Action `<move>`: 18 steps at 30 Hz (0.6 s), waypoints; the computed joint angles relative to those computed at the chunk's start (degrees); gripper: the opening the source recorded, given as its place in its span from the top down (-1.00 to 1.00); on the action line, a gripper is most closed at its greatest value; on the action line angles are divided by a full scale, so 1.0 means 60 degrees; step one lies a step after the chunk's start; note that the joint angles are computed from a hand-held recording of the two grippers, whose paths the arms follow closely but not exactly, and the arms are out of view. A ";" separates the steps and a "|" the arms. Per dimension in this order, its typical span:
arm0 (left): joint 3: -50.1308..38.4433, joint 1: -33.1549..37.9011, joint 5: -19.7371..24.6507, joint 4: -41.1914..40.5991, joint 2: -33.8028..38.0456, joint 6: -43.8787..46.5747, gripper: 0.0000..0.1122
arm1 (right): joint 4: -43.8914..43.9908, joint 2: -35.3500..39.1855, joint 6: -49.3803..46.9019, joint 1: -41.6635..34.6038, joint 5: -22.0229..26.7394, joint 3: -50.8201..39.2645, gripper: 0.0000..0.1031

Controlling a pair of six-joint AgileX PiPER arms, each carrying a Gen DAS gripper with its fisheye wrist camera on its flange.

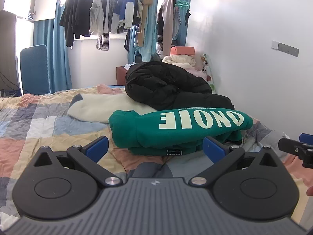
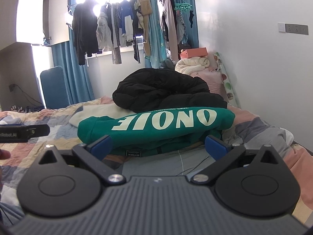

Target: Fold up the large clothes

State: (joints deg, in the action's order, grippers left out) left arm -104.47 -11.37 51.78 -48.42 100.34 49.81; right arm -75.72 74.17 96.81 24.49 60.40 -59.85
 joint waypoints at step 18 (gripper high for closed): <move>0.0354 0.0161 0.0102 -0.0304 -0.0370 0.0275 -0.84 | 0.0142 -0.0034 -0.0144 0.0108 0.0095 -0.0117 -1.00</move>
